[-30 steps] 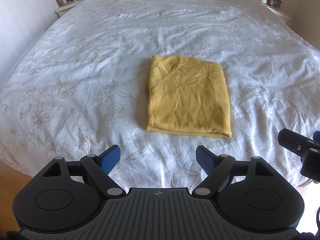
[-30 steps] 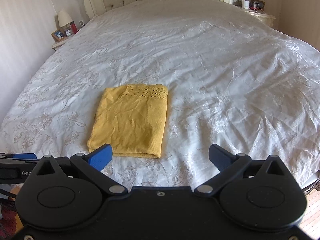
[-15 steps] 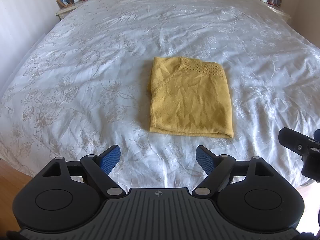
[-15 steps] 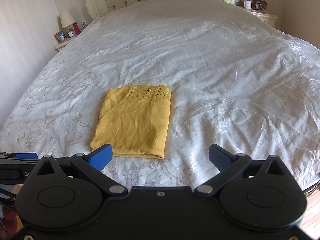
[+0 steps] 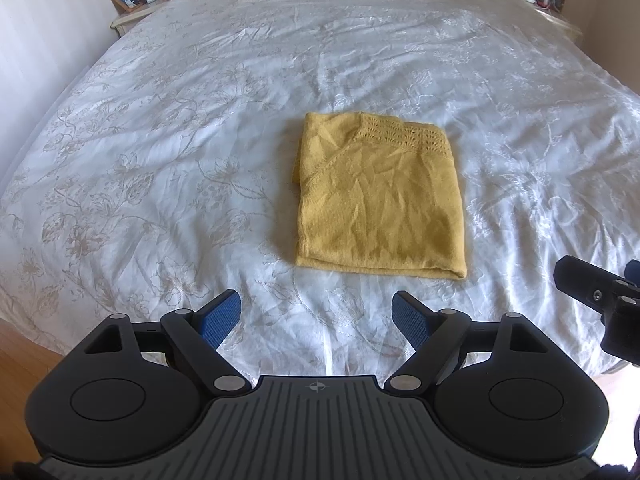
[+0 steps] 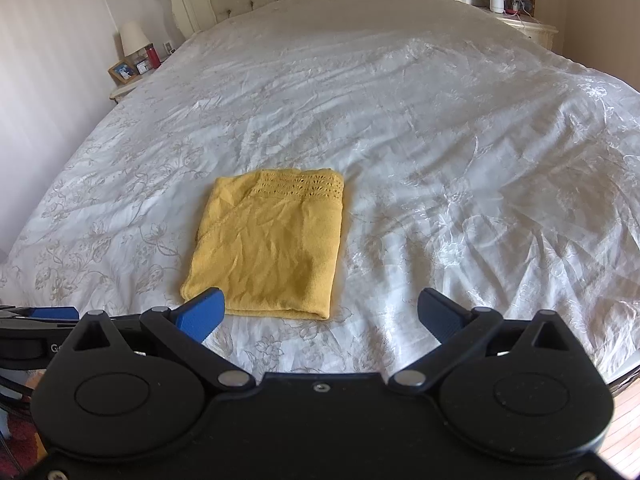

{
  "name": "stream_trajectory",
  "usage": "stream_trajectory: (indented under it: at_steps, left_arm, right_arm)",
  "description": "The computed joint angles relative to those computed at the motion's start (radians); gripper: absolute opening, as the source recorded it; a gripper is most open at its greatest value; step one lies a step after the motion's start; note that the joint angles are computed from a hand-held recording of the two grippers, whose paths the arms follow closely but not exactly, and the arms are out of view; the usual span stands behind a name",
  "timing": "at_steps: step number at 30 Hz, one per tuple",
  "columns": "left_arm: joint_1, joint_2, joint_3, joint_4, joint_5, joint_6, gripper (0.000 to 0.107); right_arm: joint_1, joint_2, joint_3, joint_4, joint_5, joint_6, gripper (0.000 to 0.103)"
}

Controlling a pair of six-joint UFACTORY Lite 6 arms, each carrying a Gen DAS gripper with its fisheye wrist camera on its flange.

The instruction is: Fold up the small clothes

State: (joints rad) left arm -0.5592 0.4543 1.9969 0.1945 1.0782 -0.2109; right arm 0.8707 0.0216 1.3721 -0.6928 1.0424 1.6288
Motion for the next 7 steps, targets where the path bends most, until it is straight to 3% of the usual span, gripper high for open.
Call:
stream_trajectory:
  at_steps: [7]
  left_arm:
    - [0.014, 0.028, 0.019, -0.011, -0.020, 0.016, 0.082]
  right_arm:
    - [-0.032, 0.018, 0.004, 0.020, -0.042, -0.024, 0.102]
